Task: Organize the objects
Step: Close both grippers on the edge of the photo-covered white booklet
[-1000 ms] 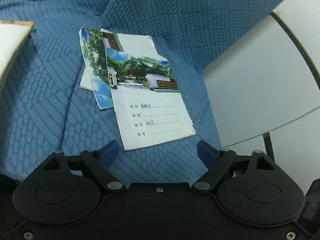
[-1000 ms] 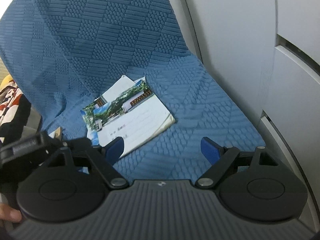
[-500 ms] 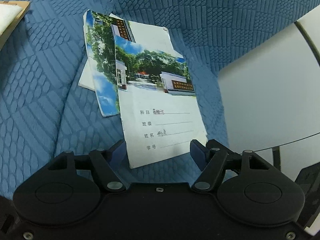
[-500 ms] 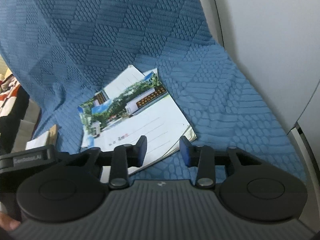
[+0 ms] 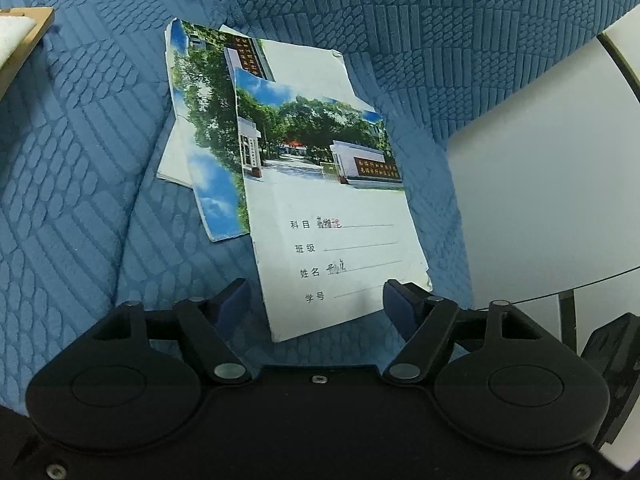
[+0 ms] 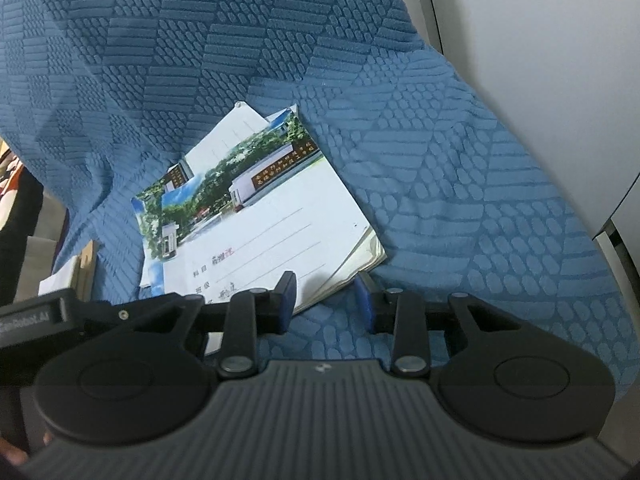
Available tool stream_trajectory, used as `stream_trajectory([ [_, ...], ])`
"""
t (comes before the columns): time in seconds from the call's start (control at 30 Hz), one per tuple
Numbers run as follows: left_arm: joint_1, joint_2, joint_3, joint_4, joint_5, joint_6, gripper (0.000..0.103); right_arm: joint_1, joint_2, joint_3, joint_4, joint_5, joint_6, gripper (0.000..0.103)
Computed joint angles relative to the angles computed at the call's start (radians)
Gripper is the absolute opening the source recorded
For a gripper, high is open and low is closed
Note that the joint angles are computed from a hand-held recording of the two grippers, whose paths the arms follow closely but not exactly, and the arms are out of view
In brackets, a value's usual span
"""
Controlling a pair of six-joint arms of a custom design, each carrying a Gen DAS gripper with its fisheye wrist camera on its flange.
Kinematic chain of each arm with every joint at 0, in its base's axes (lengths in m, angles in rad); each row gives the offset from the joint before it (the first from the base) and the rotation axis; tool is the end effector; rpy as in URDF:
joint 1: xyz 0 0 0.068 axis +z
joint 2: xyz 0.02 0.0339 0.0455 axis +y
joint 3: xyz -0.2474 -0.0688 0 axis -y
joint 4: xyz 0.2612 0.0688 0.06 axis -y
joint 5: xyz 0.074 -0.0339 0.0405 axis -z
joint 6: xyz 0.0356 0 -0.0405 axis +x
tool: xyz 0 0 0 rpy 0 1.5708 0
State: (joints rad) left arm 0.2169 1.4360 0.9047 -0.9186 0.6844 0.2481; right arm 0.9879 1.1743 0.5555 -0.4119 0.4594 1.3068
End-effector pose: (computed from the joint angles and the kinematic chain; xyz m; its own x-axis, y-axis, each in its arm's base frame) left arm 0.2535 0.0328 0.1772 -0.9624 -0.0173 -0.2710 0.1486 0.8018 -0.5788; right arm 0.1378 0.1804 0.1482 -0.7244 0.4732 -0.5013 0.2932 0.8696 0.3972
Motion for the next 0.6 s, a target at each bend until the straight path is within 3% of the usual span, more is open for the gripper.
stream_trajectory([
  [0.3, 0.014, 0.067, -0.003, 0.049, 0.013, -0.121, 0.007, 0.017, 0.029, 0.021, -0.008, 0.012, 0.019, 0.034],
  [0.6, 0.046, 0.070, 0.016, -0.055, 0.104, -0.074, 0.004, 0.066, -0.028, 0.041, -0.062, 0.051, 0.138, 0.039],
])
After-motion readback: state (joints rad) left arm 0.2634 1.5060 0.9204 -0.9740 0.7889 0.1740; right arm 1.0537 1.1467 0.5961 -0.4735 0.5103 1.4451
